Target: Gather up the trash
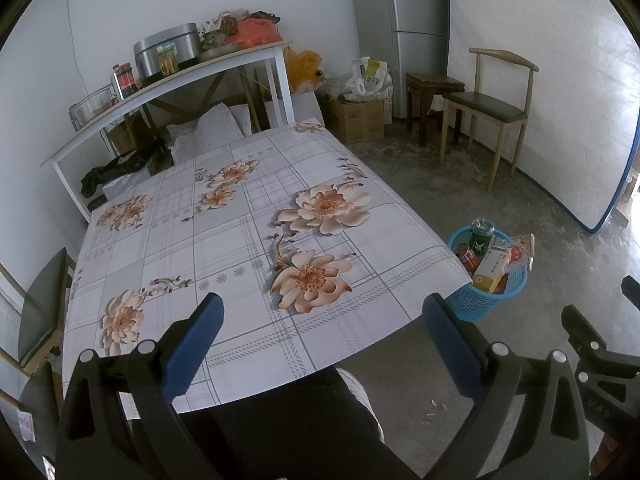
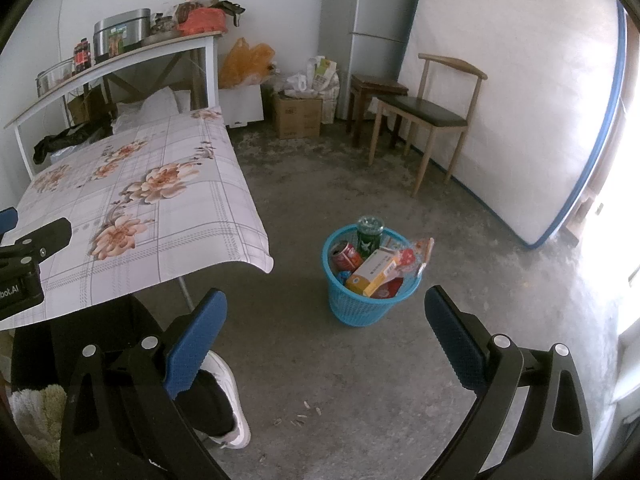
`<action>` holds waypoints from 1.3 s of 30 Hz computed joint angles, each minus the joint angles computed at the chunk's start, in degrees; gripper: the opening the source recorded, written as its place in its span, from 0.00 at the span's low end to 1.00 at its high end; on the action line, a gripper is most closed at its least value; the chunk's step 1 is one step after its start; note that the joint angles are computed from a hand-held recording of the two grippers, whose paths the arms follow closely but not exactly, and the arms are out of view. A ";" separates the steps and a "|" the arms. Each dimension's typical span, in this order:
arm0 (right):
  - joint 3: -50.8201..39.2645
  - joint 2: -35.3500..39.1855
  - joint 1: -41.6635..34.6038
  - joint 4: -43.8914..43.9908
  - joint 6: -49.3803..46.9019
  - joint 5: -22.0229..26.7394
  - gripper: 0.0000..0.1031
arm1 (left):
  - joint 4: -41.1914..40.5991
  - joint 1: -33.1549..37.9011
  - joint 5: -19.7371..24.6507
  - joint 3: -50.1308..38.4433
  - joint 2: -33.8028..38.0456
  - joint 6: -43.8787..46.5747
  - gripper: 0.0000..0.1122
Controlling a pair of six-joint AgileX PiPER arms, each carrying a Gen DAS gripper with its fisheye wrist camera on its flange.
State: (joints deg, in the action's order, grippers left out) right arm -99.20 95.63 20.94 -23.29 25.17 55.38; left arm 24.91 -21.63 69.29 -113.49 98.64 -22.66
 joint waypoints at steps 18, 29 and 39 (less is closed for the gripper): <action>0.06 -0.09 -0.07 0.01 -0.10 -0.06 0.92 | -0.09 0.09 -0.03 -0.17 0.06 0.18 0.87; -0.23 0.06 -0.01 0.17 -0.18 0.13 0.92 | -0.16 0.03 0.27 -0.54 0.22 0.23 0.87; -0.81 0.45 0.53 -0.18 0.15 0.40 0.92 | -0.12 -0.01 0.43 -0.79 0.31 0.22 0.87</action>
